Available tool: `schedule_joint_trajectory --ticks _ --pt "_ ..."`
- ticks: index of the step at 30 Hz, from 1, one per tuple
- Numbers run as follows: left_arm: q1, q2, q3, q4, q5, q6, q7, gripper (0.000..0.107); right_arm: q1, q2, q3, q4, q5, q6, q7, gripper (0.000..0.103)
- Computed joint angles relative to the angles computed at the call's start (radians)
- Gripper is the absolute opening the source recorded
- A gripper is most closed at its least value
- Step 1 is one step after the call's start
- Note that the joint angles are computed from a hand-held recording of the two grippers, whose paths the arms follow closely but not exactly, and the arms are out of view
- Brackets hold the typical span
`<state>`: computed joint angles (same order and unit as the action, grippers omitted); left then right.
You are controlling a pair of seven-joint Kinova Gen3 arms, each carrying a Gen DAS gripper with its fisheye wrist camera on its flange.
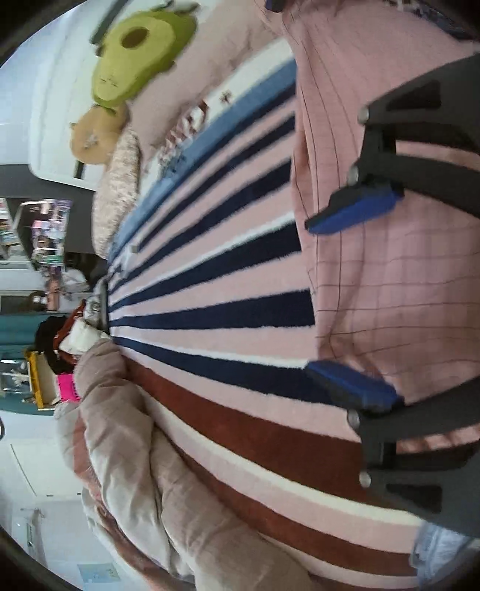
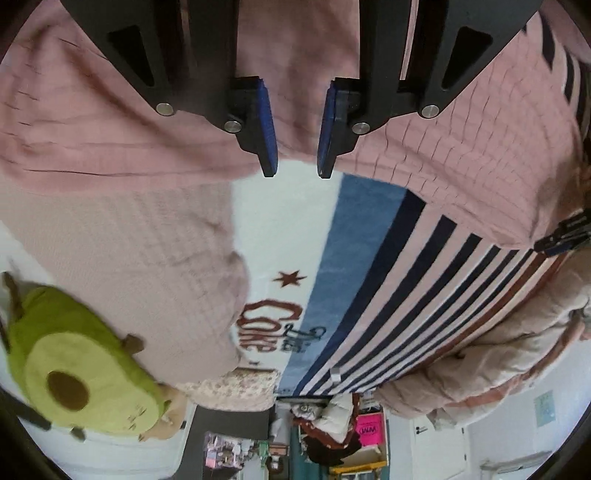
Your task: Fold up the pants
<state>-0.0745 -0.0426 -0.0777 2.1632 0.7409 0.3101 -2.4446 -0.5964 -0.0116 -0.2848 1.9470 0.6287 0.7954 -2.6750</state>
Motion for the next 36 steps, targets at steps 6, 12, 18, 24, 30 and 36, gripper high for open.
schedule_joint_trajectory --ticks 6,12,18,24,30,36 --pt "0.008 -0.129 -0.058 0.041 -0.010 0.118 -0.036 0.071 0.174 -0.193 -0.254 0.016 -0.043 0.244 -0.003 0.053" --pt "0.061 -0.193 -0.099 0.081 -0.062 0.158 -0.003 0.071 0.132 -0.253 -0.358 0.037 -0.060 0.475 -0.098 0.066" --pt "0.099 -0.193 -0.062 0.087 -0.133 0.135 0.096 0.071 -0.018 -0.227 -0.244 0.137 -0.034 0.412 -0.203 0.068" --pt "0.121 -0.193 -0.018 0.078 -0.238 0.101 0.229 0.071 -0.037 -0.128 -0.325 0.179 0.173 0.517 -0.388 0.072" --pt "0.153 -0.191 -0.030 0.068 -0.295 0.090 0.291 0.071 -0.074 -0.148 -0.228 0.191 0.270 0.535 -0.385 0.029" --pt "0.160 -0.173 -0.037 0.066 -0.322 0.075 0.313 0.072 -0.039 -0.225 -0.175 0.176 0.256 0.548 -0.338 0.004"
